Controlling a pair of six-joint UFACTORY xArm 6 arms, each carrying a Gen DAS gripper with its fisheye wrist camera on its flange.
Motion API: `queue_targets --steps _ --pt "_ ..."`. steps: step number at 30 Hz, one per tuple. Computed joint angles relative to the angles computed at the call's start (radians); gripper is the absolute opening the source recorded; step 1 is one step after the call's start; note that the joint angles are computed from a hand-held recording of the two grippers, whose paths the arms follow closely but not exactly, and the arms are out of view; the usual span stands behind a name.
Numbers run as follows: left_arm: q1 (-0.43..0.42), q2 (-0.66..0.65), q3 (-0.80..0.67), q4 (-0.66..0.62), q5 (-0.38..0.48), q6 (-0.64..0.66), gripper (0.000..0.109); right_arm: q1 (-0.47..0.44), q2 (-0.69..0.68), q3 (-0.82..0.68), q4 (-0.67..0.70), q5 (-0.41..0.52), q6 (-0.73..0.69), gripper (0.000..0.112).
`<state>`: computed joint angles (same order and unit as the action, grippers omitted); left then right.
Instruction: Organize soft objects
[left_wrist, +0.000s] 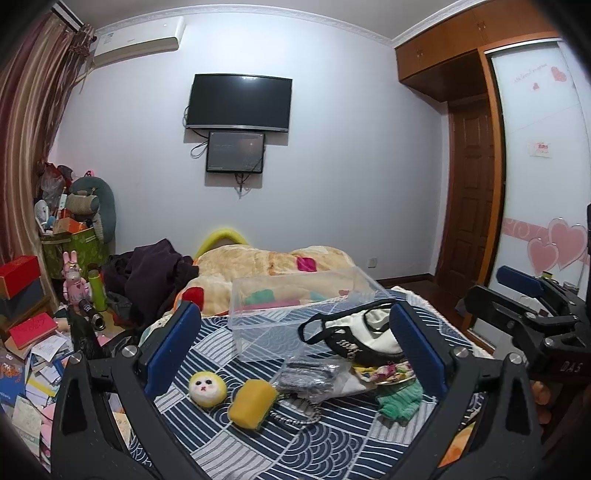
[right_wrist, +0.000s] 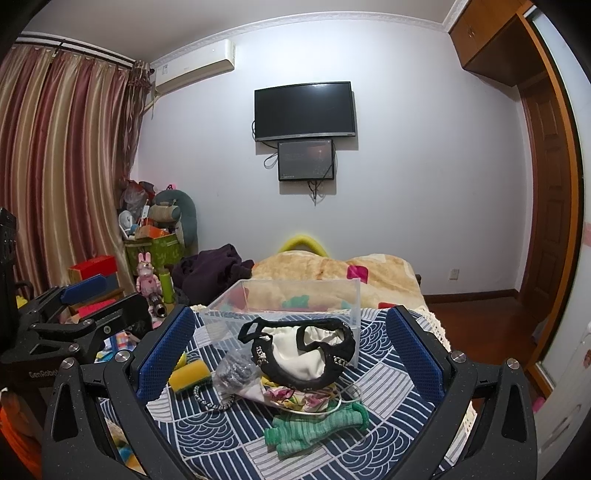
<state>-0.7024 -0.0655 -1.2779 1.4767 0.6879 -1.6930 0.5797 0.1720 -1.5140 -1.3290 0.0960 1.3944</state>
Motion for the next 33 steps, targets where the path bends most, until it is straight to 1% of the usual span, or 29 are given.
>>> queue_targets --steps 2,4,6,7,9,10,11,12,13,14,15,17,19,20,22,24,26,27,28,29,30,31,32,33 --pt "0.01 0.003 0.002 -0.025 0.015 0.036 0.103 -0.005 0.011 0.002 0.069 -0.012 -0.064 0.103" --pt "0.033 0.011 0.0 -0.044 0.018 0.056 0.103 -0.008 0.028 0.002 0.17 -0.022 -0.16 0.103" --pt "0.06 0.019 0.002 -0.05 0.004 0.048 0.103 -0.007 0.052 -0.004 0.281 -0.016 -0.264 0.103" --pt "0.076 0.021 0.007 -0.023 -0.001 0.029 0.103 -0.006 0.064 -0.007 0.336 -0.01 -0.316 0.103" --pt "0.11 0.027 0.016 -0.028 -0.022 0.011 0.103 -0.006 0.092 -0.014 0.492 -0.005 -0.46 0.103" --pt "0.128 0.028 0.024 -0.056 -0.03 0.034 0.103 -0.006 0.103 -0.019 0.546 -0.001 -0.509 0.102" --pt "0.145 0.032 0.03 -0.068 -0.041 0.031 0.099 -0.006 0.12 -0.028 0.605 0.009 -0.56 0.101" --pt "0.155 0.027 0.036 -0.065 -0.033 0.056 0.095 -0.006 0.126 -0.03 0.63 0.012 -0.582 0.098" --pt "0.178 0.042 0.038 -0.104 -0.068 0.039 0.086 -0.006 0.137 -0.036 0.67 0.02 -0.617 0.093" --pt "0.198 0.055 0.04 -0.158 -0.09 0.064 0.082 -0.007 0.146 -0.04 0.706 0.03 -0.647 0.09" --pt "0.203 0.064 0.04 -0.25 -0.094 0.126 0.081 -0.006 0.157 -0.047 0.76 0.041 -0.692 0.087" --pt "0.222 0.084 0.044 -0.347 -0.113 0.175 0.078 -0.002 0.172 -0.055 0.87 0.055 -0.786 0.08" --pt "0.237 0.106 0.043 -0.379 -0.123 0.188 0.078 -0.001 0.191 -0.074 0.929 0.081 -0.829 0.073" --pt "0.24 0.114 0.041 -0.396 -0.123 0.199 0.078 0.0 0.201 -0.084 0.979 0.095 -0.866 0.07" --pt "0.26 0.136 0.038 -0.419 -0.15 0.208 0.078 0.004 0.215 -0.096 1.088 0.11 -0.947 0.061" --pt "0.266 0.159 0.028 -0.449 -0.15 0.231 0.077 0.001 0.236 -0.116 1.154 0.125 -0.992 0.057" --pt "0.271 0.172 0.023 -0.48 -0.143 0.262 0.076 0.004 0.251 -0.133 1.24 0.139 -1.056 0.049" --pt "0.275 0.179 0.022 -0.489 -0.145 0.271 0.075 0.006 0.255 -0.136 1.289 0.141 -1.089 0.042" --pt "0.28 0.187 0.021 -0.521 -0.157 0.296 0.069 0.007 0.253 -0.132 1.325 0.142 -1.115 0.036" --pt "0.285 0.193 0.02 -0.539 -0.169 0.311 0.062 0.007 0.251 -0.126 1.341 0.138 -1.124 0.035" --pt "0.291 0.199 0.02 -0.555 -0.181 0.322 0.059 0.007 0.244 -0.111 1.341 0.123 -1.121 0.033" --pt "0.3 0.203 0.023 -0.566 -0.202 0.325 0.054 0.007 0.236 -0.097 1.354 0.109 -1.132 0.029" --pt "0.303 0.203 0.026 -0.572 -0.209 0.326 0.049 0.008 0.229 -0.088 1.377 0.101 -1.153 0.027" --pt "0.306 0.206 0.026 -0.578 -0.212 0.326 0.046 0.01 0.22 -0.074 1.412 0.089 -1.187 0.024"
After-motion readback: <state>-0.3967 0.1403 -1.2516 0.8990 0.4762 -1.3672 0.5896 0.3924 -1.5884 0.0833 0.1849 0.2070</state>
